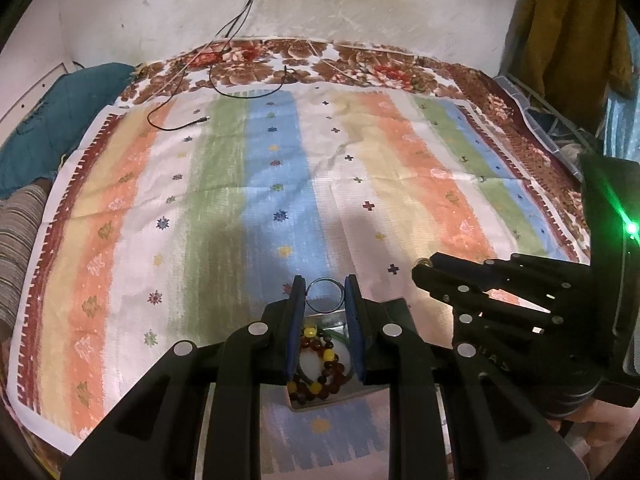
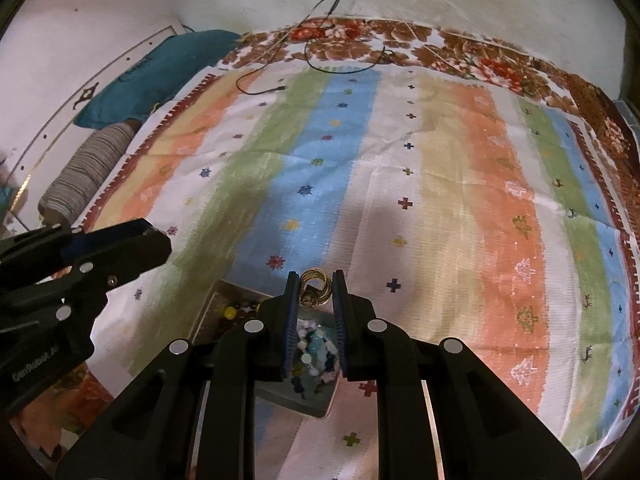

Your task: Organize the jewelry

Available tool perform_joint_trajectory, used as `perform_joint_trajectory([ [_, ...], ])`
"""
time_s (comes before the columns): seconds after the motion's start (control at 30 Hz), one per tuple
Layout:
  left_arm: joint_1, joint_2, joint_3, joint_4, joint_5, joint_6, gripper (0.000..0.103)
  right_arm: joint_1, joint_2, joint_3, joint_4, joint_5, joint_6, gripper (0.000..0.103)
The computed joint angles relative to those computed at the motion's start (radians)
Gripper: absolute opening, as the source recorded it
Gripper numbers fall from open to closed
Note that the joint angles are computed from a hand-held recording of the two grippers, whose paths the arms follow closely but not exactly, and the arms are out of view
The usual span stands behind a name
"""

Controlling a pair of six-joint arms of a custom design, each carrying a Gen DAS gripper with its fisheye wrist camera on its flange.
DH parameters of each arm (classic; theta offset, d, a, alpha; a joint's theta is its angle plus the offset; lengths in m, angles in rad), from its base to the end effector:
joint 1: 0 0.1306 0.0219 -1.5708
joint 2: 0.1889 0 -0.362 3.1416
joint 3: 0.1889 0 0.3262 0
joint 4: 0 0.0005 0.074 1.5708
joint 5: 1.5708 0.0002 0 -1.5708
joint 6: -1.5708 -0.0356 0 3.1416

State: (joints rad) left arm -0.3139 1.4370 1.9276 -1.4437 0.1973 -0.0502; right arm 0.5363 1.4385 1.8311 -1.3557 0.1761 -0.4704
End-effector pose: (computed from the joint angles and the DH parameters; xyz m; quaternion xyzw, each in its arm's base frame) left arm 0.3710 -0.1283 0.5568 0.2011 0.9270 -0.1328 0.2875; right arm 0.3523 0.2016 0.5272 -0.0050 0.9508 0.0703 0.3015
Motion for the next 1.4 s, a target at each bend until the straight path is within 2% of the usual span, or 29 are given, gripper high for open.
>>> perform_joint_trajectory([
  [0.3,0.012,-0.015,-0.015,-0.012,0.04,0.02,0.019,0.012,-0.011,-0.02,0.013,-0.05,0.002,0.018],
  [0.33,0.013,-0.018,-0.017,-0.012,0.039,0.023,0.023,0.012,-0.013,-0.024,0.011,-0.055,-0.001,0.019],
  [0.4,0.018,-0.024,-0.021,-0.009,0.033,0.032,0.03,0.011,-0.018,-0.031,0.01,-0.061,-0.006,0.039],
  [0.43,0.022,-0.027,-0.024,-0.009,0.035,0.036,0.034,0.011,-0.022,-0.034,0.009,-0.057,-0.008,0.042],
  [0.6,0.052,-0.039,-0.03,-0.032,0.057,0.03,0.045,0.022,-0.053,-0.053,0.002,-0.018,-0.027,0.045],
  [0.67,0.055,-0.048,-0.039,-0.033,0.051,0.019,0.054,0.028,-0.068,-0.065,0.005,0.003,-0.034,0.054],
  [0.83,0.062,-0.067,-0.056,-0.049,0.051,-0.02,0.069,0.042,-0.104,-0.091,0.003,0.056,-0.036,0.065],
  [0.9,0.061,-0.077,-0.066,-0.052,0.054,-0.039,0.07,0.046,-0.117,-0.102,0.007,0.062,-0.031,0.069],
  [0.97,0.056,-0.091,-0.079,-0.045,0.046,-0.053,0.079,0.051,-0.133,-0.117,0.008,0.068,-0.033,0.075],
  [1.07,0.051,-0.112,-0.1,-0.032,0.039,-0.067,0.087,0.06,-0.154,-0.136,0.019,0.066,-0.03,0.084],
  [1.17,0.055,-0.121,-0.108,-0.045,0.07,-0.079,0.095,0.069,-0.175,-0.154,0.028,0.071,-0.03,0.088],
  [1.23,0.053,-0.136,-0.123,-0.038,0.06,-0.086,0.097,0.073,-0.186,-0.165,0.032,0.072,-0.03,0.092],
  [1.4,0.058,-0.163,-0.15,-0.027,0.051,-0.086,0.097,0.085,-0.212,-0.189,0.04,0.081,-0.032,0.094],
])
